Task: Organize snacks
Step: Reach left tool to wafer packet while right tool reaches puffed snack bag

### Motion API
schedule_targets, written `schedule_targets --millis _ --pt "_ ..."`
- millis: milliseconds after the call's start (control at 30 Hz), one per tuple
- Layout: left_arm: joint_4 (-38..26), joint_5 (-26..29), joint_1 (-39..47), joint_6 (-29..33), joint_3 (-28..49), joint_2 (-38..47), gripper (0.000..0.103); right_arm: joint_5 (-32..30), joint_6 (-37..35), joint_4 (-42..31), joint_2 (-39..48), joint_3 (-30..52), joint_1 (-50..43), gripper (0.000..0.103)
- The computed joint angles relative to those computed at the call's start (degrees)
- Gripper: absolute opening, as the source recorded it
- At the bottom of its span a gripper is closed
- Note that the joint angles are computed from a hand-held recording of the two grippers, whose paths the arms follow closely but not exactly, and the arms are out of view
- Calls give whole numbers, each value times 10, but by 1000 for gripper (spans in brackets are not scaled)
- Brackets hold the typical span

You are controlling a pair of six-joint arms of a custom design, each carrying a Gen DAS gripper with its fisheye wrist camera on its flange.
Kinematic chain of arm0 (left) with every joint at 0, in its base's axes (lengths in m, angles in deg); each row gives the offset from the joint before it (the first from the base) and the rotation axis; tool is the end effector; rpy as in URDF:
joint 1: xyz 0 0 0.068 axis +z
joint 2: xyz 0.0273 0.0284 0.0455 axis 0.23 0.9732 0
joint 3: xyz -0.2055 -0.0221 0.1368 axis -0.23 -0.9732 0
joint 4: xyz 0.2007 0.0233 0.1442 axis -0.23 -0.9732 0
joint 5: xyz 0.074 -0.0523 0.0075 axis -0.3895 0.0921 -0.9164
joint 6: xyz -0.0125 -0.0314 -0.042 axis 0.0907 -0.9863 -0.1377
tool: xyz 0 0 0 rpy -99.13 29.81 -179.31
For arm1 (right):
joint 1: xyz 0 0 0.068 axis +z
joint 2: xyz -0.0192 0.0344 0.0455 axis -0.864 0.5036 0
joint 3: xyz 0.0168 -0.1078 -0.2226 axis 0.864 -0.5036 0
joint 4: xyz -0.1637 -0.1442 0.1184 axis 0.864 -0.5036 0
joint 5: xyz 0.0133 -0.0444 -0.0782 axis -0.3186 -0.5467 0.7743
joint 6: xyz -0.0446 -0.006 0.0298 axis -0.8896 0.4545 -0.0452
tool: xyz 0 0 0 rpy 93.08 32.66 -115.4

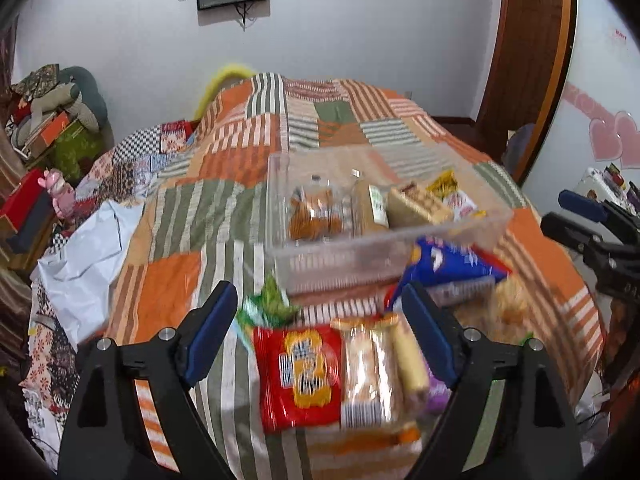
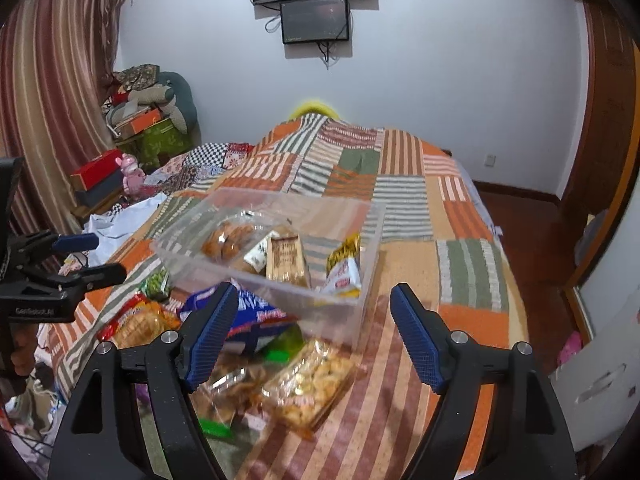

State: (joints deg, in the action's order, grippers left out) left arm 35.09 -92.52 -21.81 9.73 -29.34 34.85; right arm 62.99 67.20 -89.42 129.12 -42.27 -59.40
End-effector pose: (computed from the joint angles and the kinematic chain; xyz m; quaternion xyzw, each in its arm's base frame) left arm 0.1843 -0.1127 0.1439 -0.0038 0.9311 -0.0052 0.3646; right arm 0.2030 0.0152 0.1627 -0.2103 0.8725 0.1236 0.4234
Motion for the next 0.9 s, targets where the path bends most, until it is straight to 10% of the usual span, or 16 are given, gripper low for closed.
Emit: schedule_targets --millis 900 --pt "168 23 -41 -71 -99 104 84 -2 -47 35 133 -34 -75 76"
